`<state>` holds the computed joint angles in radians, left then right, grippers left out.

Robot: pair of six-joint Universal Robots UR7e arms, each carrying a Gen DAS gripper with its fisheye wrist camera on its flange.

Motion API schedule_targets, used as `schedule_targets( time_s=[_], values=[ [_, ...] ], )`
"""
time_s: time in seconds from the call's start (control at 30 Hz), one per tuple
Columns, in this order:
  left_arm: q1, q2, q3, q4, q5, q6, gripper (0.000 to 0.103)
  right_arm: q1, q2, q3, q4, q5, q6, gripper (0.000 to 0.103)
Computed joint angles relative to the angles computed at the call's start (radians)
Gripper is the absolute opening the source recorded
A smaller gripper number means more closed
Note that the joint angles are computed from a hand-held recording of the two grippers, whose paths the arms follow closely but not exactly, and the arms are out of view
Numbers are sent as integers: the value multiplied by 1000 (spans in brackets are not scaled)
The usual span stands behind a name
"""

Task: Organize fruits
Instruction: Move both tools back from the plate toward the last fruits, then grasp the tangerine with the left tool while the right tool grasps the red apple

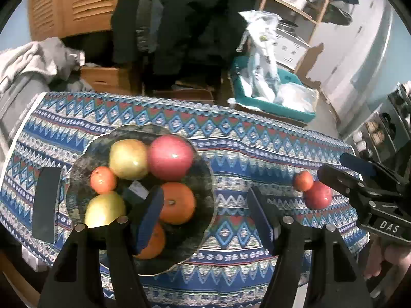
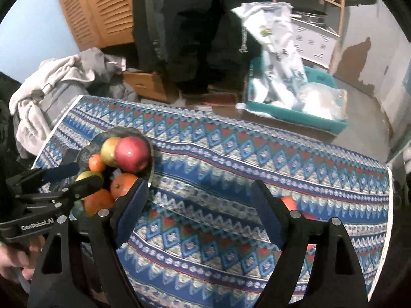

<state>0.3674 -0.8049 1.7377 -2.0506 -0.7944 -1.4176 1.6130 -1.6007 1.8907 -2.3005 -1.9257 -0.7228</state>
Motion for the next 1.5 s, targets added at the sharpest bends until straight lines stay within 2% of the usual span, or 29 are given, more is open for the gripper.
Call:
schedule_targets(
  time_s=[0.6, 0.97, 1.17, 1.5],
  values=[
    [6, 169, -192, 12, -35, 183, 74, -141, -51, -51, -17, -9, -33, 85],
    [41, 266, -286, 0, -79, 293, 80, -239, -20, -89, -34, -69, -50, 86],
    [62, 320, -339, 19, -97, 316, 82, -291, 6, -108, 34, -88, -8, 86],
    [92, 378, -387, 15, -130, 364, 82, -328, 39, -94, 23, -92, -40, 86]
  ],
)
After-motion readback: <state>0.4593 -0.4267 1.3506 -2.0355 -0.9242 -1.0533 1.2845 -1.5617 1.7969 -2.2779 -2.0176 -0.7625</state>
